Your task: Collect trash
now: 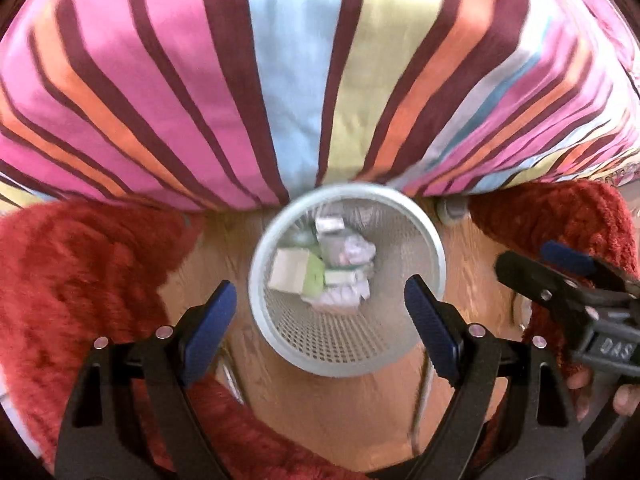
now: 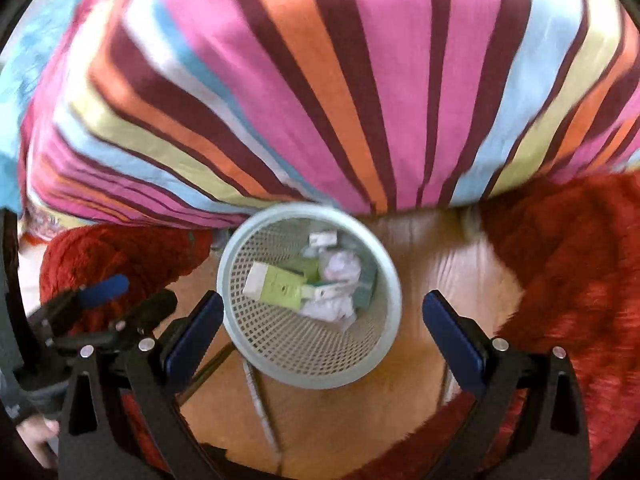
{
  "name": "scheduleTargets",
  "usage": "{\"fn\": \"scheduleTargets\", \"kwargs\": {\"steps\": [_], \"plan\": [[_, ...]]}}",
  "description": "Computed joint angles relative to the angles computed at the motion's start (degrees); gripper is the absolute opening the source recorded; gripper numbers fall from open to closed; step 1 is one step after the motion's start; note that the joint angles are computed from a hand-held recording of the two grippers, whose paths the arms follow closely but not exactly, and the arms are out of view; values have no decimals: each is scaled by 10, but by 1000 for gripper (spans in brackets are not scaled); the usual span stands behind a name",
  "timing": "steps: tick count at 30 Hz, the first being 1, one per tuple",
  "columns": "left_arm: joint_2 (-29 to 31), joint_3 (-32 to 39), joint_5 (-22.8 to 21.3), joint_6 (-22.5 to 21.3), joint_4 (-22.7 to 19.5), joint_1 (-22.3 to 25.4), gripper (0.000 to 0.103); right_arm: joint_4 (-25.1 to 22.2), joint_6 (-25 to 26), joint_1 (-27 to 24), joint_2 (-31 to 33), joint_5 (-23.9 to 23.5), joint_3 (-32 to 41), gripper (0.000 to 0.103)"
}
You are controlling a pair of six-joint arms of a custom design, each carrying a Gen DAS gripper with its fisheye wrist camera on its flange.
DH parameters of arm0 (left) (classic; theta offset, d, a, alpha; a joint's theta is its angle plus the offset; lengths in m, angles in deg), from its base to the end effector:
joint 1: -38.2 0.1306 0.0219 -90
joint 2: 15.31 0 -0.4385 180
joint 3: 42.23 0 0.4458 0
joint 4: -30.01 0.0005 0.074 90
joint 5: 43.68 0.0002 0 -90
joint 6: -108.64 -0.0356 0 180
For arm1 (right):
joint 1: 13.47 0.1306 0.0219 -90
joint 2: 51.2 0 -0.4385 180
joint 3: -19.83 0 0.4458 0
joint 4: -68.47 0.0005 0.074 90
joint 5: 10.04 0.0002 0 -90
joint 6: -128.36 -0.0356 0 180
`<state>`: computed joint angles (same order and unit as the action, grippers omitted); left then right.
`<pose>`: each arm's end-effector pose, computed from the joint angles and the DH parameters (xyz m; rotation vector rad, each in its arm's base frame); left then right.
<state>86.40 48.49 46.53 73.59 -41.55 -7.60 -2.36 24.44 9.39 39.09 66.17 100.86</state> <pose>0.3917 -0.4037 0.3663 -0.2435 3.0478 -0.1569 0.4416 0.1948 0.3904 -0.2673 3.0121 0.4297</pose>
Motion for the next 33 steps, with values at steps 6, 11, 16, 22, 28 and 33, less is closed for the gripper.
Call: {"fn": "scheduleTargets", "kwargs": {"steps": [6, 11, 16, 22, 28, 33], "plan": [[-22, 23, -72, 1, 2, -12, 84, 53, 11, 3, -47, 42, 8, 95], [-32, 52, -143, -7, -8, -23, 84, 83, 5, 1, -65, 55, 30, 95], [-40, 77, -178, 4, -12, -22, 84, 105, -4, -10, -77, 59, 44, 95], [-48, 96, -217, 8, -7, -22, 84, 120, -9, -14, -81, 63, 48, 95], [-46, 118, -250, -3, -13, -25, 84, 127, -7, -11, -82, 75, 55, 95], [-42, 134, -266, -12, -21, -22, 84, 132, 0, -10, -82, 85, 64, 95]]}}
